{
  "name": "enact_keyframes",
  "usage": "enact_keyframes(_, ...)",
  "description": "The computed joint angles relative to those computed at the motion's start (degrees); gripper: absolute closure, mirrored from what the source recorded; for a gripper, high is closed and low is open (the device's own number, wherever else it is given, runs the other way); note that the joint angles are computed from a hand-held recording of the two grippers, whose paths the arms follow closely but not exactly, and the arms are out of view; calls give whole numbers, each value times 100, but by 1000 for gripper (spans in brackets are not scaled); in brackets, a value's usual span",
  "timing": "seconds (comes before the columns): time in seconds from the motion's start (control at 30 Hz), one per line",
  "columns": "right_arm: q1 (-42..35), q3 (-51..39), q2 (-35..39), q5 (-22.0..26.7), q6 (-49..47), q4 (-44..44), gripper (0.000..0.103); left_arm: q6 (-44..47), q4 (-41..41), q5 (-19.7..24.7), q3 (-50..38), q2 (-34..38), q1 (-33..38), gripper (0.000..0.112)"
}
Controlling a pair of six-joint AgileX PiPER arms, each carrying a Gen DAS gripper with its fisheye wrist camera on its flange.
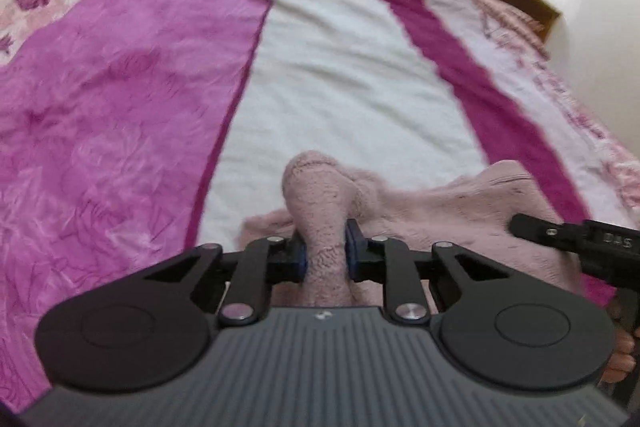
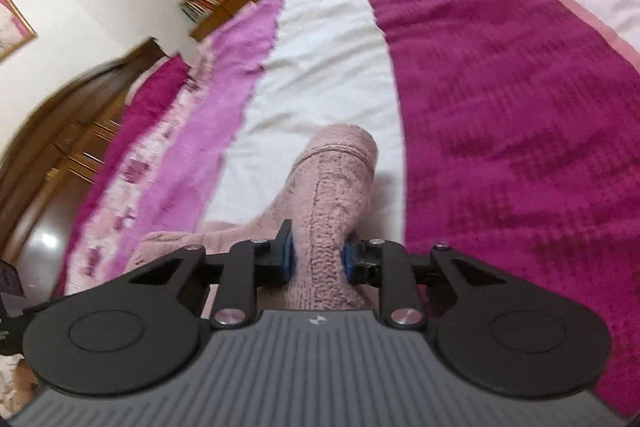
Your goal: Fold small clothes
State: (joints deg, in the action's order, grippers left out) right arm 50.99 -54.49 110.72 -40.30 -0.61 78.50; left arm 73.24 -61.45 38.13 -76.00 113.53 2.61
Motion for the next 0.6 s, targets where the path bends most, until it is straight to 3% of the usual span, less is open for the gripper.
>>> enact_keyframes(0.2, -278, -133, 157, 398, 188, -89, 70, -301, 136, 344, -417, 393, 149, 86)
enact_keyframes(0.27, -211, -178, 71, 399, -224, 283, 58, -458, 331, 389, -430, 299, 144, 85)
enact_keyframes(0.4, 131, -298, -143, -49, -1113, 1121, 53, -758, 674, 369, -288, -20, 177, 70)
enact_keyframes(0.6, 900, -342, -525, -934, -2098, 2064, 50, -693, 926, 376, 261, -627, 489, 67)
